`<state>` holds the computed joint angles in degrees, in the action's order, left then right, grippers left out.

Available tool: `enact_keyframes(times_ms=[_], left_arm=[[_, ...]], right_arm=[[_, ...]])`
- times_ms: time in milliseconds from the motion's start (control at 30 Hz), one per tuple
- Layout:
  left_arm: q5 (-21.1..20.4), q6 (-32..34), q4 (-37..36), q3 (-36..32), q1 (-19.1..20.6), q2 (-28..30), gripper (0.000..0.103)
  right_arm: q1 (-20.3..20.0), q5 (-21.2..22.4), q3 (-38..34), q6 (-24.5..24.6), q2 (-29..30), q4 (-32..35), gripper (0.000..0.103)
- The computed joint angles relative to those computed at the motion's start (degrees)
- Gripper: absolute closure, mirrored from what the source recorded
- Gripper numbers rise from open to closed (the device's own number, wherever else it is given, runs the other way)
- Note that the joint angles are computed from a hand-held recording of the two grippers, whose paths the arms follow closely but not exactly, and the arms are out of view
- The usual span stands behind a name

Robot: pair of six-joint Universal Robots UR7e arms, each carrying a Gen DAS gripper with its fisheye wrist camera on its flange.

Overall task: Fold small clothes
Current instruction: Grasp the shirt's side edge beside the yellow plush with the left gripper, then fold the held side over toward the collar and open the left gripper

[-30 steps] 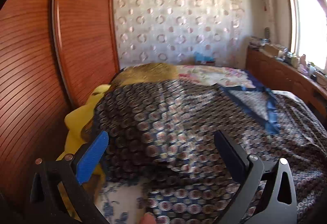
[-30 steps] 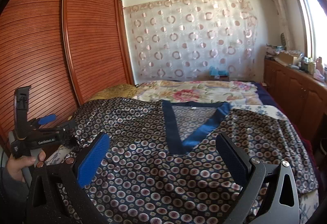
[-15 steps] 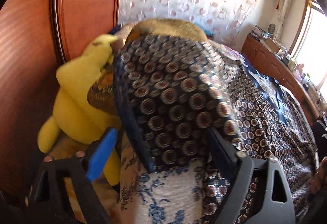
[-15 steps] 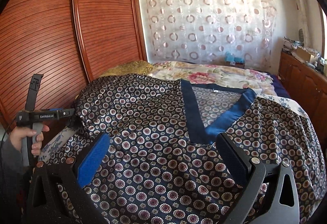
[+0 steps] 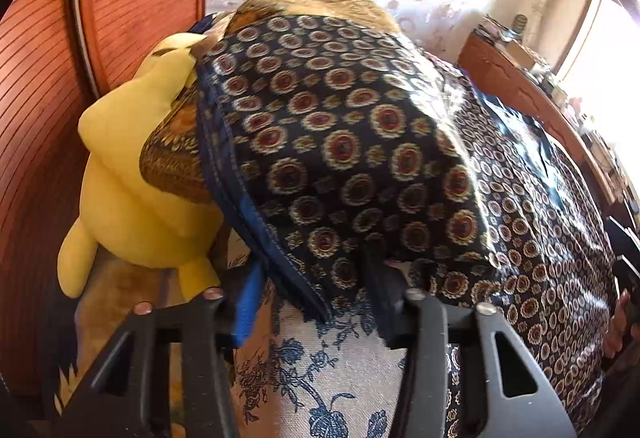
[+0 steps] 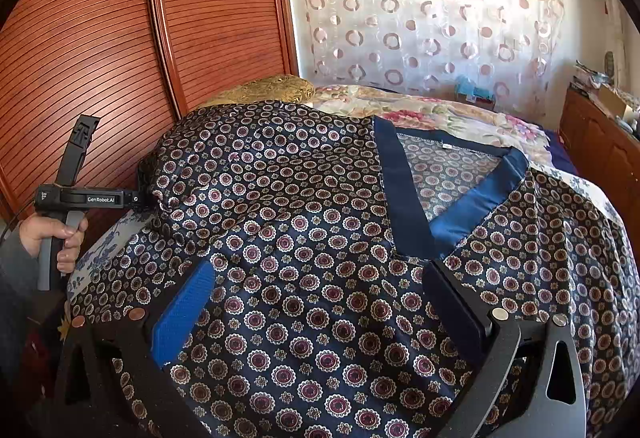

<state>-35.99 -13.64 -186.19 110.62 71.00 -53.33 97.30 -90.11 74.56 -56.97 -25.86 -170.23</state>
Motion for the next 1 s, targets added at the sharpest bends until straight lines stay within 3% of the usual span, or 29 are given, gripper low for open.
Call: enact_keyframes(times_ms=[33, 167, 400, 567, 800, 1000], left_arm=[[0.68, 0.56, -0.05, 0.06, -0.39, 0.14, 0.065], [7.21, 1.88, 0.85, -0.08, -2.21, 0.84, 0.095], [11.88, 10.24, -9.54, 2.04, -7.44, 0.7, 0.097], [10.16, 20.65, -15.66, -1.77, -10.33, 2.25, 0.097], [5.13, 29.78, -13.45, -14.81, -10.99, 8.83, 0.097], [1.17, 30.12, -10.23, -20.06, -10.21, 11.73, 0.096]], right_arm=[[-0.06, 0.1, 0.01, 0.12, -0.03, -0.01, 0.0], [-0.42, 0.62, 0.15, 0.63, -0.24, -0.07, 0.0], [-0.85, 1.4, 0.82, 1.08, -0.44, -1.12, 0.0], [-1.16, 1.8, 1.29, 1.52, -0.95, -1.81, 0.0], [-2.08, 2.63, 0.85, 3.41, -1.65, -2.19, 0.0], [-2.53, 2.44, 1.06, 4.13, -2.06, -2.79, 0.0]])
